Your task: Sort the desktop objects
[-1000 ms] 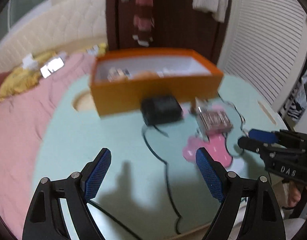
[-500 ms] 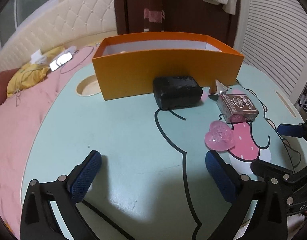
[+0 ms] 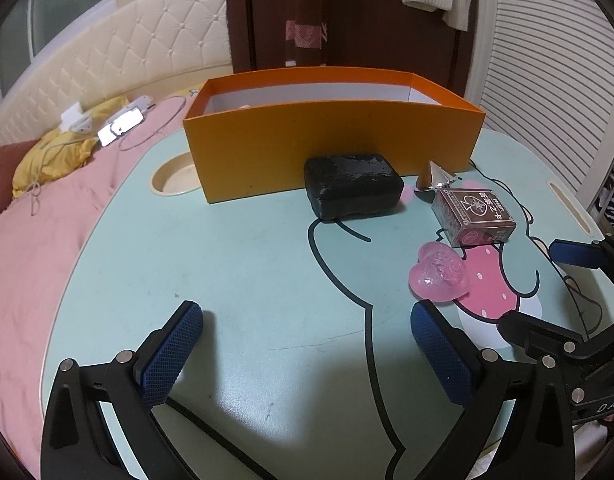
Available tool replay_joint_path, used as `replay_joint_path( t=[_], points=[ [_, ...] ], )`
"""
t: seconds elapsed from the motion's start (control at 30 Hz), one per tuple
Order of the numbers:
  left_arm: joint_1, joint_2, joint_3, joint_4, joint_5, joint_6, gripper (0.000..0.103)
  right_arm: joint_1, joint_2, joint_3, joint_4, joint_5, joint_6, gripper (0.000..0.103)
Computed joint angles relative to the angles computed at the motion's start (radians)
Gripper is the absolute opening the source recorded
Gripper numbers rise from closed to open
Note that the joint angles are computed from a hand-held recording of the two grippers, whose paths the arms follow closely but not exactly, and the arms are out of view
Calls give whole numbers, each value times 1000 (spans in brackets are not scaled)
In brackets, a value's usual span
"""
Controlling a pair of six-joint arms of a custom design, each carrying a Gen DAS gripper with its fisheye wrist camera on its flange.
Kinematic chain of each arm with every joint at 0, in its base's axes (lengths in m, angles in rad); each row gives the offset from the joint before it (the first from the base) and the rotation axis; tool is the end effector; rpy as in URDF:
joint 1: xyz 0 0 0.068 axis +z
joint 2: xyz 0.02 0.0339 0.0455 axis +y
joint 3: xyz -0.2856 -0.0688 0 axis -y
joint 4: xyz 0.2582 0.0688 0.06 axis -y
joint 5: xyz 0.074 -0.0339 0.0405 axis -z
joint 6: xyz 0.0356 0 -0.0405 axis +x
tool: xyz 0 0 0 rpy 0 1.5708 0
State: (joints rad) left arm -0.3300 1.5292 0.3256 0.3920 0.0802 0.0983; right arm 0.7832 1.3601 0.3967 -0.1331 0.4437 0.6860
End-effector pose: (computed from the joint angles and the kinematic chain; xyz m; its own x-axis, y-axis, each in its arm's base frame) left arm 0.2187 -0.0779 0.1000 -0.6461 0.3247 -0.6907 0.4407 0.8976 0.0097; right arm 0.1563 0.1341 0.1206 -0.8035 0.0074 -0.5953 0.0138 0.9999 -0.0062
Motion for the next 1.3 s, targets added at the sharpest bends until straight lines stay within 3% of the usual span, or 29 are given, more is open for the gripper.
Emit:
replay_joint_path(
  t=[1.3],
  points=[
    [-39,-3,13,-13,-30,-29,103,-14,5,-3,33,1,-25,103]
  ],
)
